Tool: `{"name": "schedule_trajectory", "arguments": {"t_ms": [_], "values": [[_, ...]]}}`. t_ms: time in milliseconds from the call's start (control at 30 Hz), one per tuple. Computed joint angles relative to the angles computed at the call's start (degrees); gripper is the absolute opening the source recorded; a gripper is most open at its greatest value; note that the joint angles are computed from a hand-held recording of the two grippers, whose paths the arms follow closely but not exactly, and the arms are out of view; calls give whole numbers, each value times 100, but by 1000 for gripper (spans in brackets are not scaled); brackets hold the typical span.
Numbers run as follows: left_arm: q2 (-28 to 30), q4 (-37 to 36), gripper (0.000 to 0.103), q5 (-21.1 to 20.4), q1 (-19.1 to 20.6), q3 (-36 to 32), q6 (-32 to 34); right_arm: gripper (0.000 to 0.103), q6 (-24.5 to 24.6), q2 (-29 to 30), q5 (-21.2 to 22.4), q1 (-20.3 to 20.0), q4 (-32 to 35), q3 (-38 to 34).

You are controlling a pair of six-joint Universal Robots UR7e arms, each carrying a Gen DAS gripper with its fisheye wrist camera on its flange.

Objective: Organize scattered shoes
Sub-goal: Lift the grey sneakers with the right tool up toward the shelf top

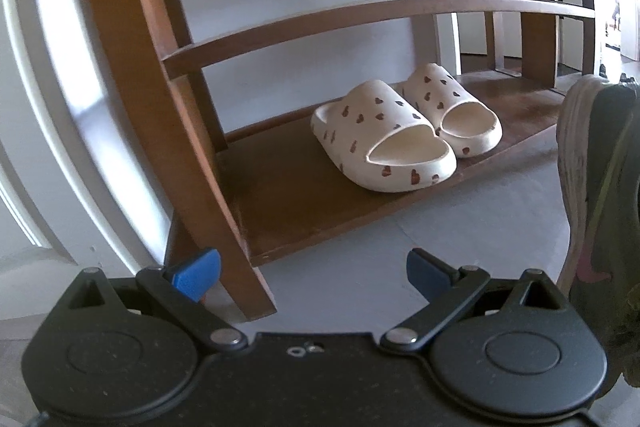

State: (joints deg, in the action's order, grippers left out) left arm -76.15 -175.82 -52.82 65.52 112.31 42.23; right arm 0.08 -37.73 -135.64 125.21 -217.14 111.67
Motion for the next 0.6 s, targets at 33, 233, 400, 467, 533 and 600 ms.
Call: {"name": "schedule_trajectory", "arguments": {"t_ms": [33,233,400,467,533,600], "values": [[3,55,100,-1,-11,-18,-4,33,31,0,0,-5,-21,-3],[36,217,100,-102,-45,-103,119,33,88,55,8,-12,-151,-115],[91,476,100,-190,-13,-226,37,33,140,132,2,-2,-209,-240],[118,662,100,-205,9,-300,-59,33,181,141,-11,5,-210,-277],[109,877,100,-204,20,-359,-232,33,304,103,-43,27,-133,-297],[78,1172,100,-128,-7,-409,-423,33,512,-9,-140,96,77,-281]]}}
